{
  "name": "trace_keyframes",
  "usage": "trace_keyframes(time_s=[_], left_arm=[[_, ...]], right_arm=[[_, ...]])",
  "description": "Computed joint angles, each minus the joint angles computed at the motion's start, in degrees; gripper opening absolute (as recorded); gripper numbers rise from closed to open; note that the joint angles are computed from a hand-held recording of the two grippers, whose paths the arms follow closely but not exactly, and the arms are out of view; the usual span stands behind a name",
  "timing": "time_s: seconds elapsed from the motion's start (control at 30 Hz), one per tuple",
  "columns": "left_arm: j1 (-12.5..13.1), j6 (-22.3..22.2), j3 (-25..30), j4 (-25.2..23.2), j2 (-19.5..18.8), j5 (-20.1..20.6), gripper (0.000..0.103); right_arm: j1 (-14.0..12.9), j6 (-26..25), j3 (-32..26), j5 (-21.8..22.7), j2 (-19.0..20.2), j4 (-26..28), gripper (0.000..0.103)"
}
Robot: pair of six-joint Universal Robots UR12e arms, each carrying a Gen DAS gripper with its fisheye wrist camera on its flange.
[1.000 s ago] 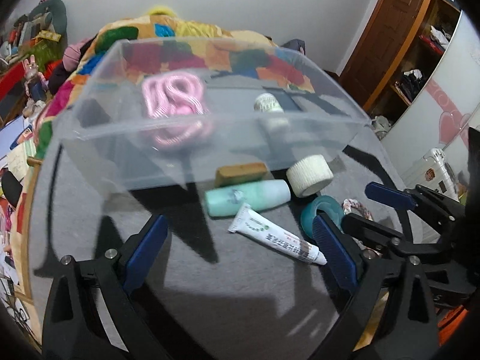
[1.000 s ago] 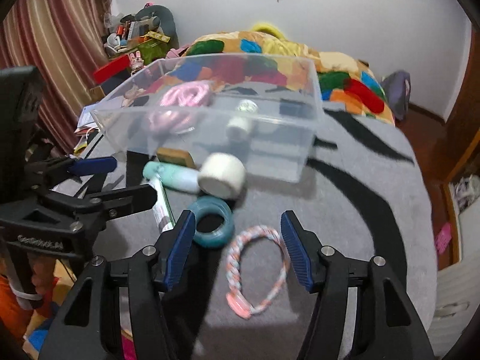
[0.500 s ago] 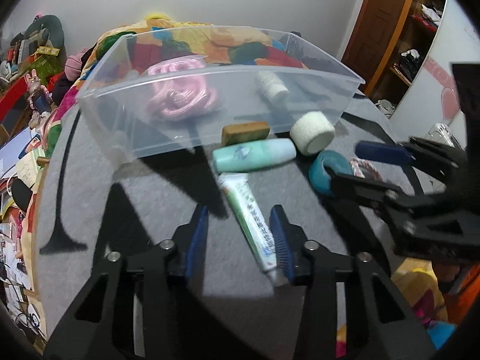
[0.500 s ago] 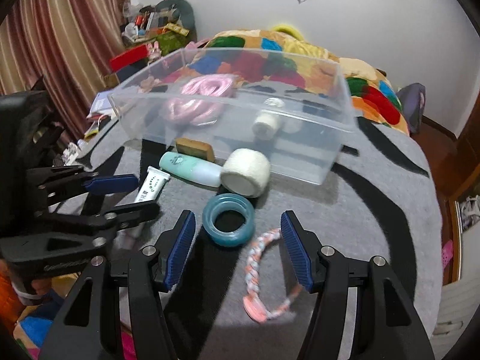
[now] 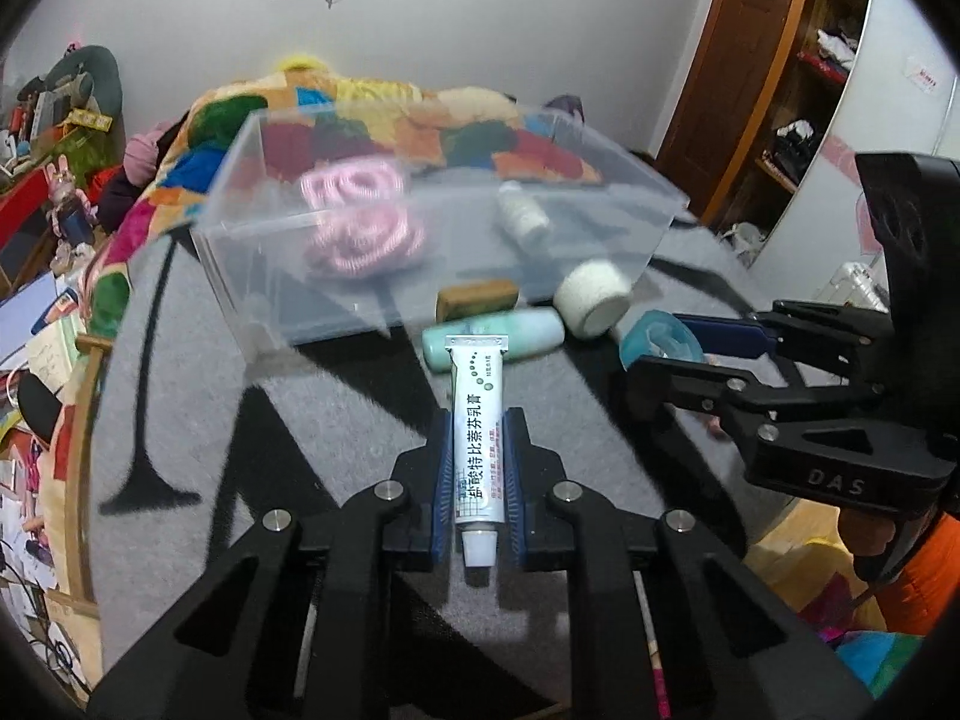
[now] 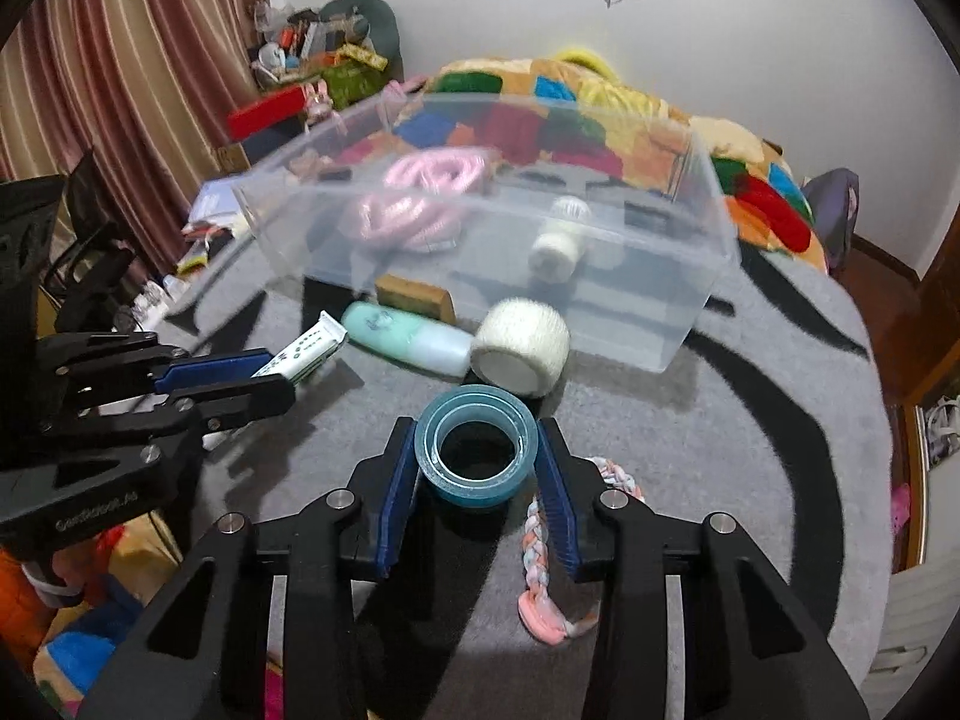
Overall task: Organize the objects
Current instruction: 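Grasp the white ointment tube with the left tool while the right tool grasps the teal tape, then place the ointment tube and teal tape into the box and release both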
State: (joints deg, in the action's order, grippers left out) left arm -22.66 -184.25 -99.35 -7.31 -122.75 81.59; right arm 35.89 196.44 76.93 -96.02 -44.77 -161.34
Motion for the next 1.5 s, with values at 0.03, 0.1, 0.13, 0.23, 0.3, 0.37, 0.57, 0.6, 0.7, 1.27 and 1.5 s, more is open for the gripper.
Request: trace_keyframes(time_s=[0.03,0.1,0.13,0.23,0.3,0.37,0.57,0.6,0.7,1.27,1.5], left_arm=[[0.1,-0.08,-0.05,0.5,0.17,-0.04,0.015],[0.4,-0.47,-0.06,1.83,0.59,-0.54,0.015],[0.59,-0.69,0.0,2.55,0.78,-0.82,0.015],[0.77,-0.98,0.55,4.16,0.9,-0.34,0.015],[0.92,-1.19,1.14,4.99,0.93,0.35,0.015],[1.15,-1.54,1.93,5.54,0.71,0.61,0.015],[1.83,-2.29,4.01,5.86,0.09,1.73,0.015],[1.99,-2.45,4.48,5.84,-0.11,1.94,0.015],[2.43,-2.84,5.68,5.45,-0.67,2.12,0.015],[3.08,-3.84,12.81,-3.97,-5.86,4.71,0.015],[3.11,-3.5,12.76,-4.58,-5.78,3.92,0.016]], right_arm=[[0.06,0.05,0.23,-0.28,-0.24,-0.79,0.036],[0.15,0.24,0.53,-1.07,-0.72,-2.62,0.036],[0.16,0.37,0.61,-1.36,-0.89,-3.45,0.036],[0.19,0.66,0.26,-2.82,-1.14,-5.03,0.036],[0.17,0.85,-0.36,-3.9,-1.13,-5.87,0.036],[0.1,1.13,-1.09,-4.81,-1.04,-6.49,0.036],[-0.13,1.9,-4.05,-7.14,0.05,-6.52,0.036],[-0.24,2.12,-4.9,-7.24,0.46,-6.14,0.036],[-0.46,2.39,-6.99,-7.44,1.52,-4.84,0.036],[-1.26,1.94,-21.5,-5.25,9.84,11.76,0.036],[-1.6,2.32,-21.92,-3.09,10.0,13.77,0.036]])
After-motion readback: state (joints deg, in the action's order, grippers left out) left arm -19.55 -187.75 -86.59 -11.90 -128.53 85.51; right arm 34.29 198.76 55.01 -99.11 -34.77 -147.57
